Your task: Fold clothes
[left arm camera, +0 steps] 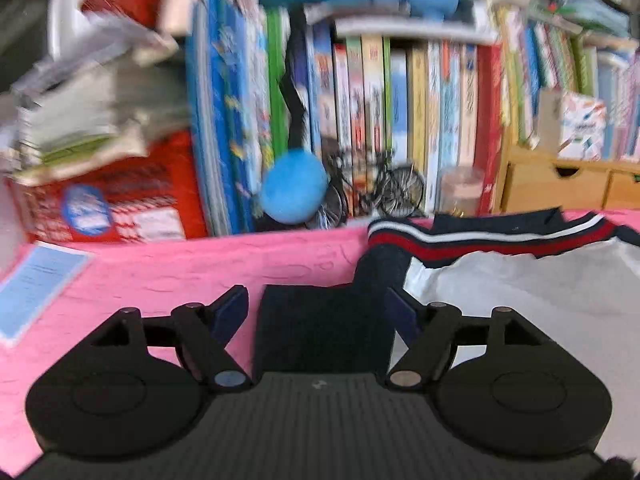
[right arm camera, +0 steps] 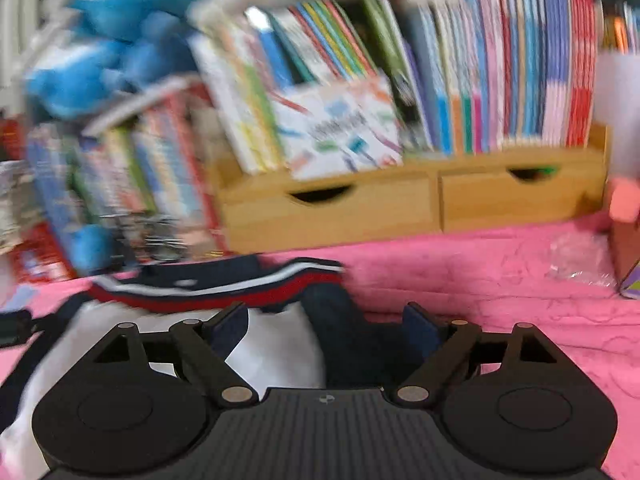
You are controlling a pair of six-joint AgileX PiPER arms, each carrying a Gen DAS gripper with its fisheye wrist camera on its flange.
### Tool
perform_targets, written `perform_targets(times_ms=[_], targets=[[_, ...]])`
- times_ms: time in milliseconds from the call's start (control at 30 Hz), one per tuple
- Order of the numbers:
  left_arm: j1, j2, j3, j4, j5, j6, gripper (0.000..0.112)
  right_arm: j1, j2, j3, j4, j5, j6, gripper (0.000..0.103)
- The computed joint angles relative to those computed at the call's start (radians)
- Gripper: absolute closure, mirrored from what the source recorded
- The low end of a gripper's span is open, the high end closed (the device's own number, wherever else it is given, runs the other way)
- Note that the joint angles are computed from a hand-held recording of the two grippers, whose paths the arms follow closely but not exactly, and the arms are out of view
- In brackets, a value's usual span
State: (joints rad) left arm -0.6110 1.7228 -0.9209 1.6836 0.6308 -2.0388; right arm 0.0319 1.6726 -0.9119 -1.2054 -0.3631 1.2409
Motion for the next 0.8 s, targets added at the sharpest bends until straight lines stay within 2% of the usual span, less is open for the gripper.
perform_targets(times_ms=[67,133,167,233,300,333,367,400,433,500,533,567,600,667,733,800], targets=[[-0.091,-0.067,0.072,0.03,0.057,-0.023,0.037,-0.01,-0.088,0.087,-0.102,-0.076,0.047,0.032],[-0.197,-0.091,0.076,-0.021,0.094,0.056,0.037,0.04,-0.153,0.13,-0.292,-0.066,0.191,0.078],[-0.237,-0.101,0.064,-0.056,0.091,0.108,0.037,0.075,-0.168,0.14,-0.38,-0.053,0.267,0.084],[-0.272,-0.099,0.003,-0.145,0.017,0.227,0.037,0.144,-0.172,0.148,-0.487,-0.031,0.355,0.085],[-0.275,-0.061,-0.081,-0.238,-0.042,0.358,0.037,0.241,-0.153,0.153,-0.495,0.083,0.371,0.085],[-0.267,-0.039,-0.129,-0.301,-0.053,0.458,0.038,0.259,-0.129,0.14,-0.484,0.107,0.37,0.085],[-0.254,-0.014,-0.175,-0.361,-0.055,0.558,0.039,0.249,-0.113,0.128,-0.493,0.091,0.405,0.085],[-0.228,0.014,-0.223,-0.424,-0.064,0.658,0.046,0.213,-0.099,0.114,-0.482,0.035,0.45,0.085],[-0.195,0.044,-0.272,-0.493,-0.075,0.758,0.051,0.151,-0.081,0.099,-0.43,-0.061,0.464,0.085],[-0.124,0.105,-0.376,-0.635,-0.08,0.958,0.054,0.019,-0.055,0.106,-0.268,-0.261,0.407,0.083],[-0.094,0.148,-0.449,-0.707,-0.056,1.058,0.055,-0.047,-0.04,0.115,-0.221,-0.361,0.363,0.078],[-0.07,0.197,-0.533,-0.782,-0.017,1.158,0.056,-0.095,-0.026,0.122,-0.192,-0.422,0.322,0.075],[-0.051,0.249,-0.613,-0.822,0.023,1.218,0.057,-0.124,-0.02,0.13,-0.17,-0.444,0.274,0.066],[-0.023,0.352,-0.764,-0.894,0.089,1.287,0.056,-0.161,0.013,0.132,-0.149,-0.46,0.222,0.059],[-0.002,0.45,-0.914,-0.951,0.155,1.338,0.056,-0.187,0.082,0.11,-0.175,-0.507,0.228,0.058],[0.013,0.516,-1.027,-0.974,0.201,1.373,0.056,-0.186,0.129,0.081,-0.214,-0.507,0.259,0.059]])
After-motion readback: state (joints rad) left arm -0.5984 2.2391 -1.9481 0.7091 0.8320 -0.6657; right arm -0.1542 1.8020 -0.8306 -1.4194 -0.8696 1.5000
